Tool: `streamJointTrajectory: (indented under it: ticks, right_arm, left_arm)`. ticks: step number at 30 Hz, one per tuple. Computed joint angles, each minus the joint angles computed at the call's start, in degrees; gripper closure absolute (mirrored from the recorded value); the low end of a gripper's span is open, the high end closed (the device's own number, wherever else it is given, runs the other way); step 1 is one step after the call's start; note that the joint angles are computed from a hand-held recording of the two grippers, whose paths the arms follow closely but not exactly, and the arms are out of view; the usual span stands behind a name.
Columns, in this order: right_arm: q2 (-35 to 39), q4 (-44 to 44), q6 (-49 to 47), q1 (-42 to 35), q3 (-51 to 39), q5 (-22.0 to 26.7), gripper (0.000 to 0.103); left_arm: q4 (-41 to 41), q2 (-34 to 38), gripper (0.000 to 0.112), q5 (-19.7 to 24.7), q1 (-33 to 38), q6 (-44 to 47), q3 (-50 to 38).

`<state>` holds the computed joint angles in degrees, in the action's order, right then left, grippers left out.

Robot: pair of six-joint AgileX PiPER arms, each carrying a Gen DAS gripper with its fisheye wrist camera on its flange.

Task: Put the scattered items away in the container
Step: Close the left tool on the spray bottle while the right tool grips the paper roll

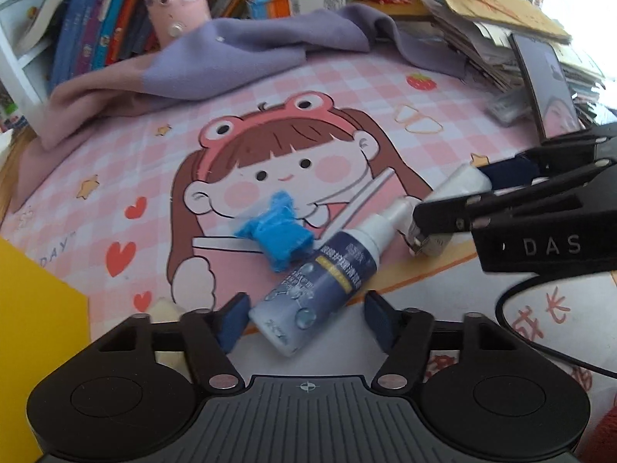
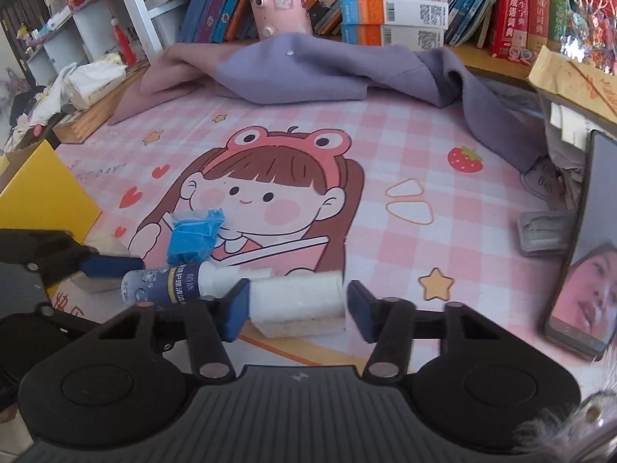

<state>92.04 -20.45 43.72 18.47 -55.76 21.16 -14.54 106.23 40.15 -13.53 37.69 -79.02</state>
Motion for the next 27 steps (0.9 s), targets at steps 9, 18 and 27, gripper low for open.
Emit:
streamJointTrajectory:
  ticks: [9, 18, 27]
  right_arm:
    - [-1.2, 1.26, -0.99, -1.28, 1.48, 0.02, 0.051]
    - [-0.63, 2.03, -2.13, -1.38, 0.89, 0.37, 0.043]
    - [-1.09, 1.8, -1.92, -0.89, 1.44, -0.13, 0.052]
  left_arm:
    - [-3.49, 0.68, 0.063, 5.24, -2.05, 5.19, -2.64]
    - [-6.42, 1.67, 0.082, 5.93, -2.32, 6.81, -2.69]
    - [-8.67, -2.68, 0.082, 7.12, 1.64, 3.53, 1.21]
